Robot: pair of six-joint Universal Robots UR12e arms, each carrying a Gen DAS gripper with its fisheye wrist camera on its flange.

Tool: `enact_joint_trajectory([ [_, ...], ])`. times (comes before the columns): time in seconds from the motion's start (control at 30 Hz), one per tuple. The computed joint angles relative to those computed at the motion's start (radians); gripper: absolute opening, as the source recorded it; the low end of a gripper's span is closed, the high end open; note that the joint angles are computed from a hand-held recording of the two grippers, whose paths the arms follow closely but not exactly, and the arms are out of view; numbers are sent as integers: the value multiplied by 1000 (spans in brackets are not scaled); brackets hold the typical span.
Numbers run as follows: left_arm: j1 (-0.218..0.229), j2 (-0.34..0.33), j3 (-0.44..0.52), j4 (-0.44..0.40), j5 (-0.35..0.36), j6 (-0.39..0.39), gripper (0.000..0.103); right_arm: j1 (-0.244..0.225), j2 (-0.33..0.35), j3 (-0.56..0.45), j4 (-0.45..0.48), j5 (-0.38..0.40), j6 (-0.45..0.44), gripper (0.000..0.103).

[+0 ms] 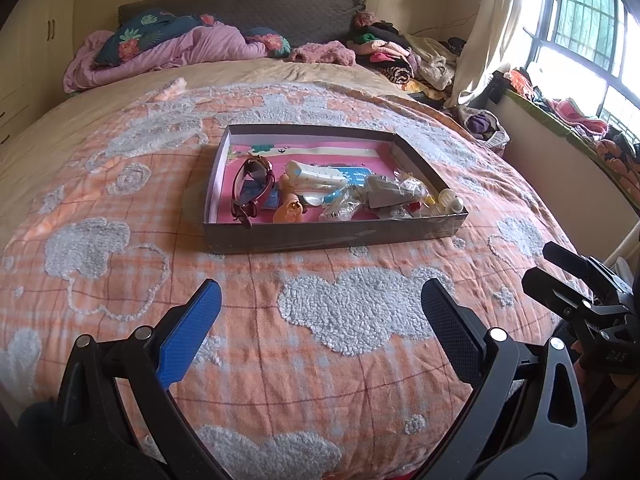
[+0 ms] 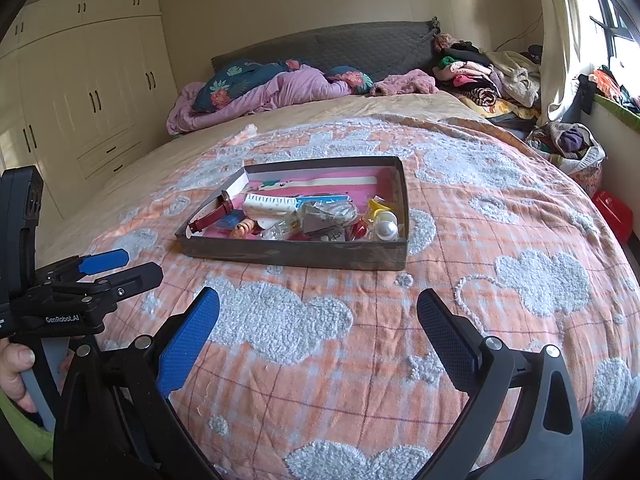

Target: Organize jewelry

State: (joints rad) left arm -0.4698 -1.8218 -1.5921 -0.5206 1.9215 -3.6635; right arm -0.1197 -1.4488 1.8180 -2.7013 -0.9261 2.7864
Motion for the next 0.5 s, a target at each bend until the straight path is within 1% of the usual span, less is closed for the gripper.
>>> enact_joint_trajectory([
  [0.5,1,1,0,-2,0,1,93,1,-1,-3,10,3,-7,98],
])
